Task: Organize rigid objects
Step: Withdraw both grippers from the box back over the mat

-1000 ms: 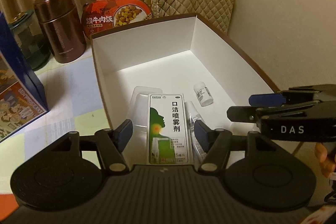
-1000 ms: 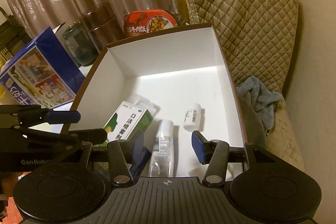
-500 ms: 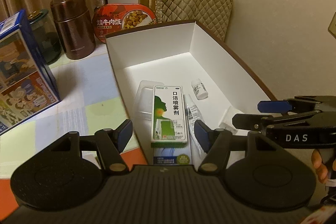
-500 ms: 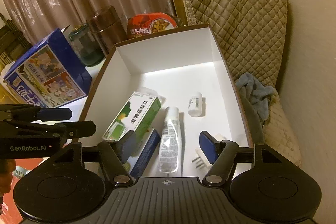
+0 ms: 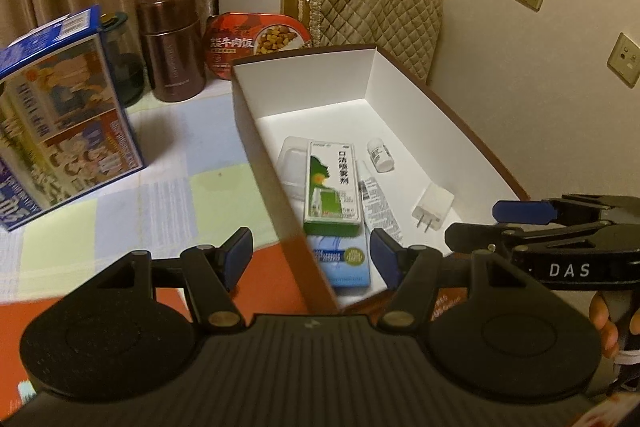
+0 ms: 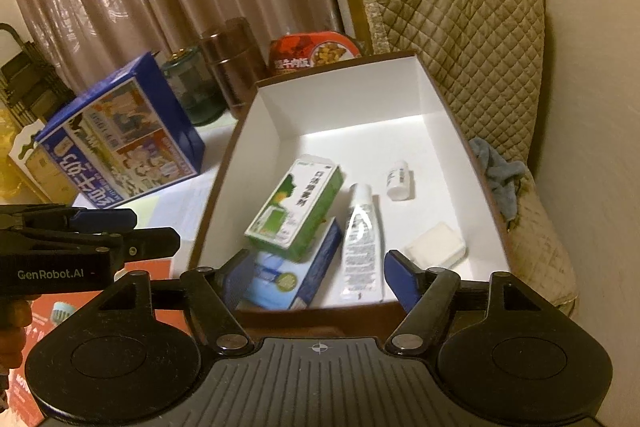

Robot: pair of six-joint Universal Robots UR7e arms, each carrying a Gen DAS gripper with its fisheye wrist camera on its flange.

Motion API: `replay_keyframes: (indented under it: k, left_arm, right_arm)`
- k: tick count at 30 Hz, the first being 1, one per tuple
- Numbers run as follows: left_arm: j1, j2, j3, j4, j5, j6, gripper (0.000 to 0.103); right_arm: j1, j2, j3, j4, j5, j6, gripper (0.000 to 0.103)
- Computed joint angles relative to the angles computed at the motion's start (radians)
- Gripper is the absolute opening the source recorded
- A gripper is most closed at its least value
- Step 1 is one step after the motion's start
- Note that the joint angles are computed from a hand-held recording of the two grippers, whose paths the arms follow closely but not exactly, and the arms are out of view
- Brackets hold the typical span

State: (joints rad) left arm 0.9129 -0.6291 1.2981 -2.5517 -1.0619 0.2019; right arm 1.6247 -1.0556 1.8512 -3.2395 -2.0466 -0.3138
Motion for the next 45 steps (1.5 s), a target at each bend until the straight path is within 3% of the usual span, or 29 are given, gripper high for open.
replay_keyframes:
  k: [12,19,45]
  left_arm:
    - [0.012,-0.201,0.242,-0.075,0.029,-0.031,0.061]
    - [0.031,-0.289,0.327,-0.084,0.071,-0.057,0.061]
    - [0.14,-0.471,0.475,-0.069,0.162,-0.102,0.061]
  right_arm:
    - [0.074,0.027,0.091,-0.058,-0.019,0.031,0.07]
    - [0.106,0.062,0.101,-0.049,-0.015,0.048,0.07]
    - [0.154,0.251,0.017,0.036,0.004,0.069,0.07]
